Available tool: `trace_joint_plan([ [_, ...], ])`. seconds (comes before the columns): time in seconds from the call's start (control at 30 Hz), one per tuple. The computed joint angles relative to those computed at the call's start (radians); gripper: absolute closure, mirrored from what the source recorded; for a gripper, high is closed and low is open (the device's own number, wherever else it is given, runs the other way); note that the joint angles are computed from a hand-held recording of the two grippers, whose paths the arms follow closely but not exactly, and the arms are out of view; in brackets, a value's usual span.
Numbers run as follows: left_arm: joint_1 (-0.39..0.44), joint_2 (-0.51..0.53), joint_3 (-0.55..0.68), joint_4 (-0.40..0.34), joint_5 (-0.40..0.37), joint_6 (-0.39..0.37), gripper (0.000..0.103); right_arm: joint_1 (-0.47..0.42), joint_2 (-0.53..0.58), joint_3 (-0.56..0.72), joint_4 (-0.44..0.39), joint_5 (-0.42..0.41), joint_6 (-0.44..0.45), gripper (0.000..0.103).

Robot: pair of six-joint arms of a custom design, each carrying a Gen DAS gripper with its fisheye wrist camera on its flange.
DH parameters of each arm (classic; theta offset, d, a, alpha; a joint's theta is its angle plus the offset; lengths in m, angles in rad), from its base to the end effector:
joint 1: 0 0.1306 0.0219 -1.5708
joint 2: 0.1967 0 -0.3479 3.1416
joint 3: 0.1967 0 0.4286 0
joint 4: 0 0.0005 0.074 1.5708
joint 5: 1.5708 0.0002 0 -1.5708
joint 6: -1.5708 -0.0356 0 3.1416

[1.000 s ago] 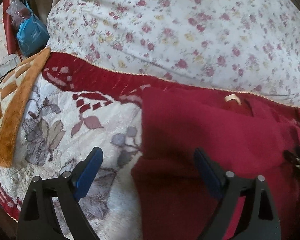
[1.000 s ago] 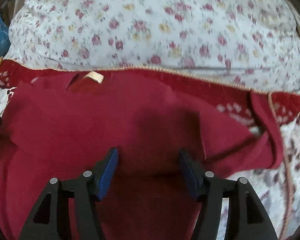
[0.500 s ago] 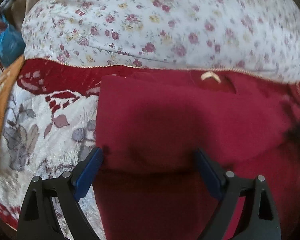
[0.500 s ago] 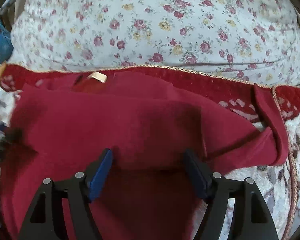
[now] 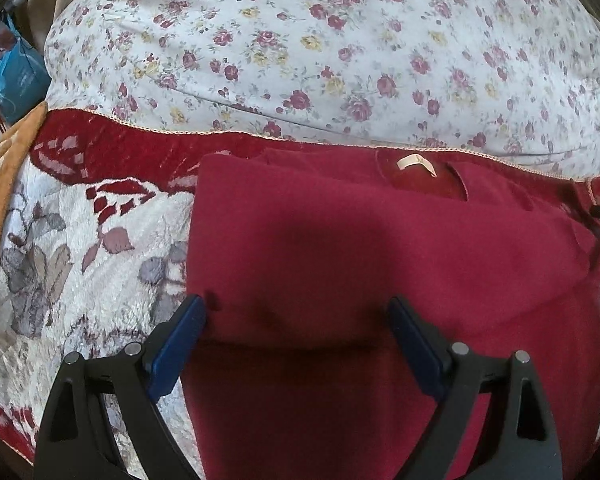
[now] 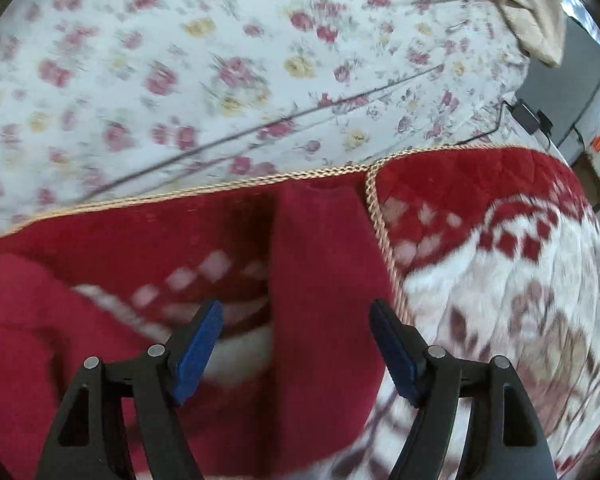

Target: Fold small clothes

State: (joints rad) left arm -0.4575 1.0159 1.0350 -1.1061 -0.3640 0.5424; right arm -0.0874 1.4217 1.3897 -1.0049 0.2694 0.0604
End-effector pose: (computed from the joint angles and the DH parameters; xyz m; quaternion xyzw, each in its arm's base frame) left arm 0.3447 -0.1561 0.3696 -0.0838 0.9522 0.0413 0.2910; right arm 0.5189 -0.0555 0.3710 0.0483 0.9553 -0.1485 0.2511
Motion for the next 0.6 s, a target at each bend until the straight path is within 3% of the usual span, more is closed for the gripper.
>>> trace_joint_plan([
  [0.1, 0.003, 0.014, 0.008, 0.006, 0.005, -0.016, 0.012, -0.02, 0.1, 0.077, -0.027, 0.009, -0.016, 0.024],
  [0.17, 0.009, 0.024, 0.014, 0.01, 0.019, -0.02, 0.012, -0.041, 0.151, 0.118, -0.053, -0.035, -0.027, 0.038],
  [0.2, 0.012, 0.028, 0.016, 0.011, 0.024, -0.02, 0.012, -0.059, 0.161, 0.128, -0.052, -0.094, -0.032, 0.051],
  [0.3, 0.018, 0.036, 0.022, 0.013, 0.035, -0.02, 0.012, -0.099, 0.138, 0.128, -0.036, -0.162, -0.052, 0.095],
  [0.43, 0.028, 0.017, 0.021, 0.02, 0.048, -0.006, 0.012, -0.149, 0.035, 0.089, 0.002, -0.29, -0.009, 0.096],
  [0.6, 0.042, -0.025, 0.014, 0.024, 0.046, 0.02, 0.012, -0.224, -0.116, 0.085, -0.044, -0.659, 0.027, 0.096],
])
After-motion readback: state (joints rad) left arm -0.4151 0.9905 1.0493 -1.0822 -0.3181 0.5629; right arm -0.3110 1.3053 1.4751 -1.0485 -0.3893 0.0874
